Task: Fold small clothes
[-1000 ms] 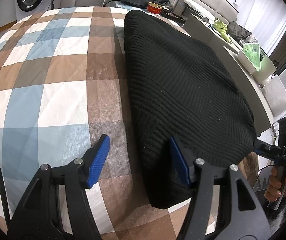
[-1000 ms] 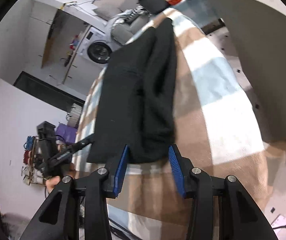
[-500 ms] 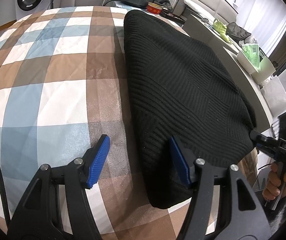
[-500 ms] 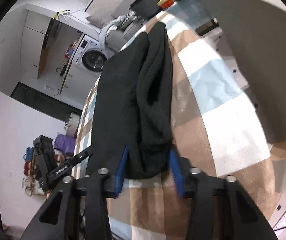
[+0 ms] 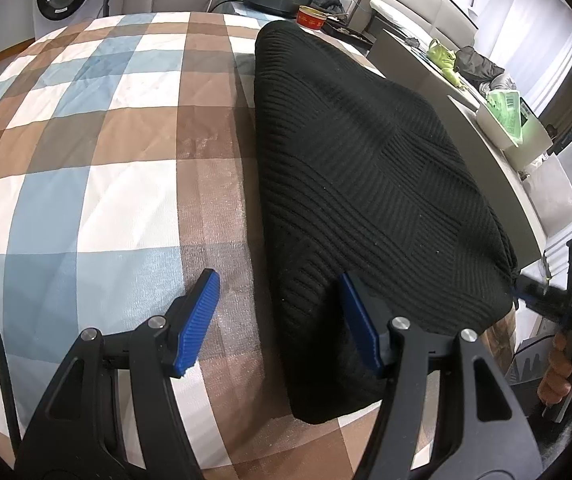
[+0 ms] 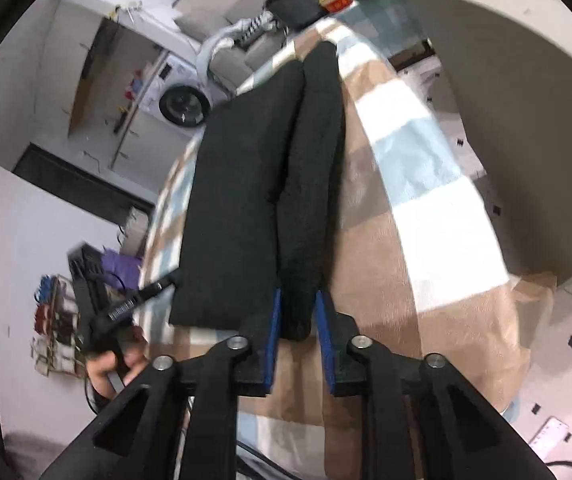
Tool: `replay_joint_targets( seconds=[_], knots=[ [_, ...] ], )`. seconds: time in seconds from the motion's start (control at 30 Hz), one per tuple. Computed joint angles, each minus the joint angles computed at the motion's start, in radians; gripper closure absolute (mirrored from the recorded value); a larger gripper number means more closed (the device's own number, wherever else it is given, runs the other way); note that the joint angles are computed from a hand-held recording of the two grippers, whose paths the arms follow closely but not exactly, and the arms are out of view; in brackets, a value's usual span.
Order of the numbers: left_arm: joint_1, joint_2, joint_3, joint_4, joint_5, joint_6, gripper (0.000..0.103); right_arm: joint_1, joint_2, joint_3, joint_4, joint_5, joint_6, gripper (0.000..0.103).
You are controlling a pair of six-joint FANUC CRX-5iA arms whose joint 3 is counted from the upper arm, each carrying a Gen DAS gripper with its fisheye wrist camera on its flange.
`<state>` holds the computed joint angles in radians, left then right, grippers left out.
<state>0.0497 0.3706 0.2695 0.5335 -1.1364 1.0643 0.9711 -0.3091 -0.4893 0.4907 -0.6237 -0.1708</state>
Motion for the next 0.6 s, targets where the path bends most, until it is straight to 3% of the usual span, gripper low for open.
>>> replay_joint_targets(
  seconds=[0.07,0.17,0.3,0.43,0.53,0.6],
  knots=[
    [-0.001,0.000,0.002,-0.001,-0.001,0.002,0.044,-0.020,-0.009,-0.037,0.066,0.051,-0.108,0.078],
    [-0.003,0.000,0.001,0.000,-0.002,-0.002,0.044,-0.034,0.011,-0.022,0.067,0.055,-0.107,0.078],
    [-0.002,0.003,0.002,0.004,-0.003,-0.005,0.044,-0.015,0.103,0.138,-0.111,-0.139,0.142,0.082],
    [-0.003,0.004,0.002,0.005,0.000,-0.008,0.044,0.038,0.128,0.193,-0.079,-0.292,0.231,0.092],
    [-0.003,0.004,0.000,0.007,0.002,-0.007,0.044,0.043,0.090,0.138,-0.009,-0.240,0.169,0.091],
    [-0.002,0.003,-0.002,0.011,0.000,-0.008,0.044,0.018,0.045,0.066,-0.005,-0.101,0.103,0.081]
  ],
)
